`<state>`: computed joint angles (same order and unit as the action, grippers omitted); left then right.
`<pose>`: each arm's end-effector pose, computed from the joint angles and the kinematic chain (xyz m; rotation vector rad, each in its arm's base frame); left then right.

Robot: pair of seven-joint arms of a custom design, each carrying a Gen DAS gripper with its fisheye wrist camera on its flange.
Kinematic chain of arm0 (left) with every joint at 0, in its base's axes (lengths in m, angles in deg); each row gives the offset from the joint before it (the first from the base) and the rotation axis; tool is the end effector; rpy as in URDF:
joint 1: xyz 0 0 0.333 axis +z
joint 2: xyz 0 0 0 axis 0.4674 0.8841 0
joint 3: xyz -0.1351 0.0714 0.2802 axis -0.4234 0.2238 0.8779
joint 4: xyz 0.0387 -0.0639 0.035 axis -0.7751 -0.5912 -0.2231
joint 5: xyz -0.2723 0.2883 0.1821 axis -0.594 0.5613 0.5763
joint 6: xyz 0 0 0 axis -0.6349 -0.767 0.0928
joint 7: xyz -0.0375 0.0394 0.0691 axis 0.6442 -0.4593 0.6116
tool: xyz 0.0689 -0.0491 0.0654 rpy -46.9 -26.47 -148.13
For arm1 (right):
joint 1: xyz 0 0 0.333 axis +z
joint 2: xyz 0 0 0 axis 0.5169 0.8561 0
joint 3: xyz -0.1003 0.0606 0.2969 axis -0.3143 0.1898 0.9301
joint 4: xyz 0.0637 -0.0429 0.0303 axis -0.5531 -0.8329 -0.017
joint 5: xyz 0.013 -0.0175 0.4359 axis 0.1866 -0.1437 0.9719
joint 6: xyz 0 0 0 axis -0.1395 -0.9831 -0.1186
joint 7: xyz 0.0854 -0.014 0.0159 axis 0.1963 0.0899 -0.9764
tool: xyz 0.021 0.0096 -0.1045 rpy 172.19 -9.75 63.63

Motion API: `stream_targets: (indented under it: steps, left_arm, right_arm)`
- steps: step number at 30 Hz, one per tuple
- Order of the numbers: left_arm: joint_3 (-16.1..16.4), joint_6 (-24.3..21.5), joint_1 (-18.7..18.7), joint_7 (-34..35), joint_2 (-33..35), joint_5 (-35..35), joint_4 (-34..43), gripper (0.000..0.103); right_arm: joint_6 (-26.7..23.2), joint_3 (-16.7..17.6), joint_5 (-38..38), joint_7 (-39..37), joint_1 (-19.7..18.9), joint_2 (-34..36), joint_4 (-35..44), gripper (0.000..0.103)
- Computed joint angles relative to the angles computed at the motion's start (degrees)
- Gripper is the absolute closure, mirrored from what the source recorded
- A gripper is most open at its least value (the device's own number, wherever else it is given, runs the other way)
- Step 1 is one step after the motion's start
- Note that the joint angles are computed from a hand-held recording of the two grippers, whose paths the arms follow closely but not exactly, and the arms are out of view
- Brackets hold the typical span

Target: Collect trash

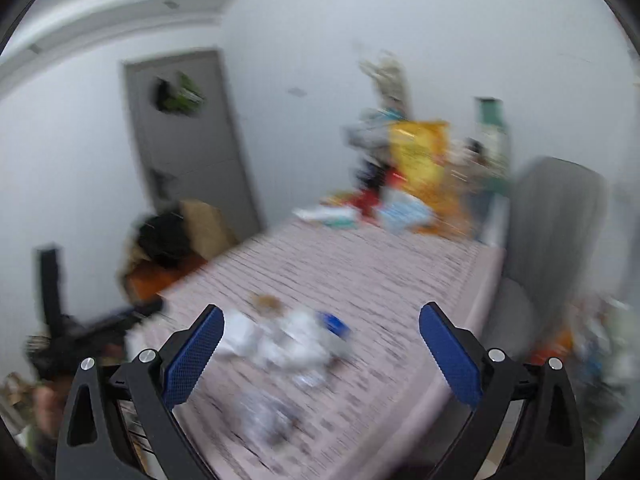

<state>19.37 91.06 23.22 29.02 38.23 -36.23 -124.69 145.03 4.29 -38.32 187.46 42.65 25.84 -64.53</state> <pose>0.6921 -0.1381 0.6099 -1.6605 1.7287 -1.1906 0.6562 0.1664 0.6514 -1.4599 1.5233 -0.7240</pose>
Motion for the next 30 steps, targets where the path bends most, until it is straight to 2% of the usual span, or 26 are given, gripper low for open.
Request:
stream_targets:
  steps: [2,4,5,9,15,20,30]
  left_arm:
    - [-1.3,-2.1,0.3,3.5,-1.0,-2.0,-1.4,0.006]
    - [-2.5,-3.4,0.5,7.2,-1.9,-5.7,-2.9,0.006]
    - [-2.7,-3.6,0.3,8.5,-2.2,-6.7,-3.4,0.006]
    - [-3.2,-5.1,-0.7,12.5,-3.4,-9.7,-4.6,0.006]
    - [-3.2,-5.2,-1.7,16.4,-4.4,-13.7,-5.3,0.006]
    - [-2.9,-4.1,-2.2,17.2,-5.4,-14.6,-6.4,0.006]
    - [-2.6,-3.8,-2.6,18.6,-6.3,-15.7,-7.1,0.006]
  right_arm:
    - [-6.0,-1.9,-12.2,11.8,1.3,-2.5,-1.9,0.008]
    - [-13.4,-1.4,-20.3,20.6,1.2,-4.5,-2.9,0.008]
    - [-15.4,-1.0,-22.7,23.7,0.9,-5.4,-3.8,0.008]
    - [-16.9,0.2,-20.4,25.0,-0.1,-8.2,-8.0,0.008]
    - [-15.6,2.0,-23.5,28.0,-0.7,-10.4,-11.4,0.008]
    - [-16.1,3.2,-29.6,31.6,-1.4,-11.5,-11.9,0.008]
    - [-15.0,3.1,-27.6,30.2,-1.2,-11.9,-12.4,0.008]
